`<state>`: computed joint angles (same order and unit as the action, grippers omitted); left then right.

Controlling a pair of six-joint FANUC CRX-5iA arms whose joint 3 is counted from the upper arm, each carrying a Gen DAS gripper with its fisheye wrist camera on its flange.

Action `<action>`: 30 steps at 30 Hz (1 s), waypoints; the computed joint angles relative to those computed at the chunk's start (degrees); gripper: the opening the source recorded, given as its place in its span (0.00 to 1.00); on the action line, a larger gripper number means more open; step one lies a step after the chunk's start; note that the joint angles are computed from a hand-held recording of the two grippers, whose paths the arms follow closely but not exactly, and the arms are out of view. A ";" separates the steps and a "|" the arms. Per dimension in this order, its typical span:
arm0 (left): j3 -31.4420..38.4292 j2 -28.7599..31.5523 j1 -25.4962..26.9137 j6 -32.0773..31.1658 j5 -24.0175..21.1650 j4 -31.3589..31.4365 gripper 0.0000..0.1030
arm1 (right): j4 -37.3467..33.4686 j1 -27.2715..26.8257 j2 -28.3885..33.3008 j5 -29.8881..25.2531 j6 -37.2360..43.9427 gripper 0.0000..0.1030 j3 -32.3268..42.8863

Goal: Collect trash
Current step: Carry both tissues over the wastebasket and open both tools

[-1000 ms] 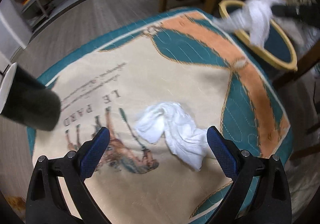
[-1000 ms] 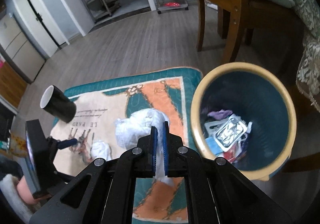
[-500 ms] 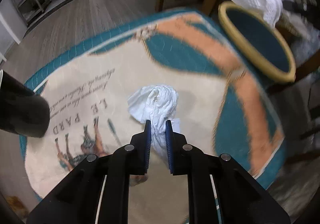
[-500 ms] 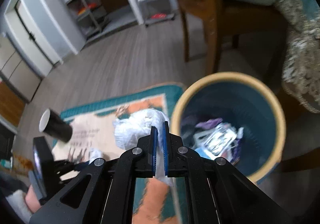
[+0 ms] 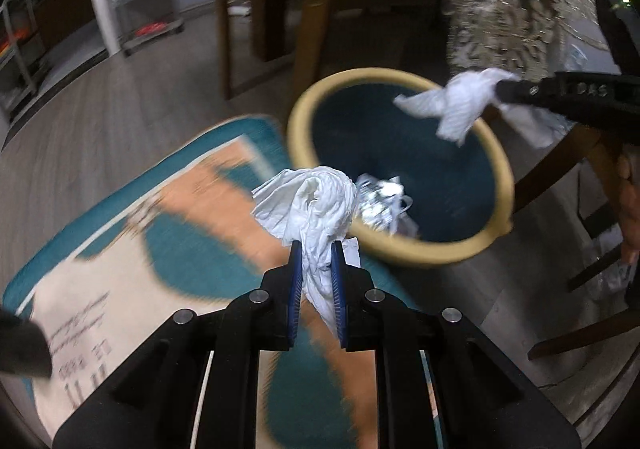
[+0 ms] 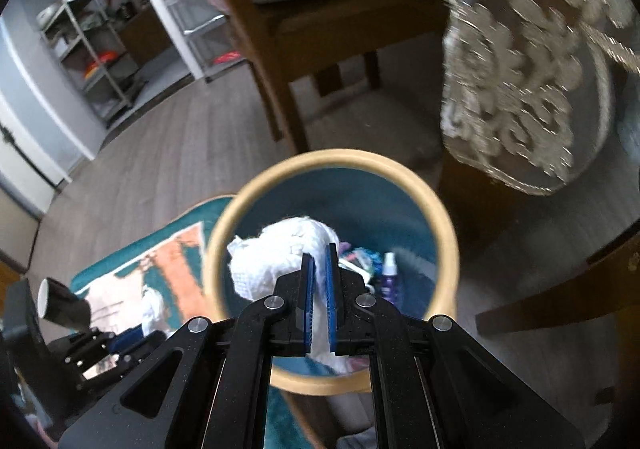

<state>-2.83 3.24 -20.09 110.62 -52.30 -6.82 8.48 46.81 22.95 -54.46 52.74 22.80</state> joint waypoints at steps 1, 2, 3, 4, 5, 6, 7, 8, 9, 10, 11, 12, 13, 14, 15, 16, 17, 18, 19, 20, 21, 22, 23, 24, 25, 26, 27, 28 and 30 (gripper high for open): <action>0.99 1.28 -0.02 -0.49 0.58 0.19 0.13 | 0.00 -0.25 -0.03 -0.13 -0.05 0.07 -0.25; 2.16 2.12 -0.79 -0.21 0.54 -0.06 0.13 | -0.07 -0.46 0.01 -0.25 0.03 0.07 -0.32; 3.10 3.13 -1.28 -0.18 1.17 -0.33 0.13 | -0.09 -0.69 0.07 -0.33 0.23 0.07 -0.47; 3.37 3.69 -1.59 -0.12 2.30 -0.37 0.13 | 0.15 -0.76 0.17 -0.48 0.55 0.07 -0.53; 3.61 4.15 -1.82 0.01 3.53 -0.49 0.20 | 0.53 -0.71 0.32 -0.68 0.60 0.08 -0.39; 4.26 4.83 -2.47 0.70 4.53 -1.38 0.29 | 0.57 -0.74 0.29 -0.62 0.90 0.13 -0.37; 4.12 4.69 -2.68 1.42 4.88 -2.30 0.62 | 0.54 -0.79 0.14 -0.13 1.02 0.21 -0.51; 5.03 4.89 -3.79 4.61 4.72 -5.54 0.87 | 0.87 -0.77 -0.15 0.39 0.90 0.27 -0.87; 4.90 4.60 -4.23 6.17 5.40 -6.92 0.89 | 1.55 -0.65 -0.41 0.73 0.58 0.43 -1.24; 4.45 4.25 -4.06 6.01 6.24 -6.26 0.89 | 2.18 -0.54 -0.79 1.13 0.30 0.54 -1.72; 4.17 4.11 -3.59 5.39 6.26 -4.81 0.89 | 2.54 -0.50 -1.04 1.34 0.11 0.55 -1.99; 4.19 3.94 -3.40 5.50 5.69 -4.66 0.89 | 2.68 -0.49 -1.33 1.33 0.00 0.57 -2.14; 4.59 3.79 -3.51 6.18 4.87 -5.14 0.89 | 2.61 -0.47 -1.52 1.24 -0.09 0.61 -2.08; 4.62 3.40 -3.44 6.39 4.64 -5.25 0.89 | 2.46 -0.45 -2.10 1.58 -0.44 0.64 -2.50; 4.56 2.64 -3.46 6.70 4.29 -5.43 0.89 | 2.49 -0.47 -2.30 1.71 -0.62 0.69 -2.60; 4.92 1.93 -3.71 7.41 3.28 -6.09 0.89 | 2.86 -0.33 -2.71 1.97 -1.07 0.72 -3.01; 5.13 1.04 -3.95 7.84 2.40 -6.43 0.89 | 3.58 0.02 -3.64 2.48 -1.70 0.74 -4.03; 4.92 0.05 -3.92 7.62 2.14 -6.15 0.90 | 3.99 0.27 -4.48 2.82 -2.06 0.78 -4.93; 4.56 -1.40 -3.97 7.29 1.84 -5.83 0.91 | 4.28 0.64 -5.39 2.88 -2.50 0.81 -5.71; 4.61 -2.65 -4.15 7.00 1.14 -5.98 0.94 | 4.31 0.89 -6.02 2.74 -2.78 0.82 -6.07; 4.70 -3.62 -4.50 6.88 0.48 -6.49 0.94 | 4.72 1.39 -7.33 2.98 -3.69 0.85 -7.30; 4.77 -4.95 -4.98 6.34 -0.40 -7.13 0.94 | 5.53 2.04 -8.90 3.45 -5.10 0.89 -8.97; 4.89 -5.79 -5.43 6.13 -1.09 -7.79 0.94 | 6.33 2.62 -10.20 3.86 -6.42 0.90 -10.40; 5.13 -7.07 -6.24 6.38 -2.64 -9.15 0.94 | 7.16 3.27 -11.53 4.07 -7.69 0.91 -11.87; 5.33 -7.64 -6.57 6.48 -3.70 -9.81 0.94 | 8.09 4.24 -12.89 3.44 -8.80 0.92 -13.11; 5.55 -8.66 -7.47 6.89 -5.70 -11.13 0.94 | 8.57 4.72 -13.32 2.83 -9.02 0.92 -13.32; 5.65 -9.23 -7.94 7.10 -6.87 -11.83 0.94 | 10.01 5.65 -14.46 2.72 -9.78 0.93 -14.55; 5.52 -10.01 -8.45 7.36 -8.07 -12.38 0.94 | 12.30 6.77 -15.95 3.09 -10.89 0.94 -16.60; 5.22 -11.71 -9.84 8.21 -10.90 -13.52 0.94 | 17.25 9.01 -18.24 2.73 -13.52 0.95 -20.38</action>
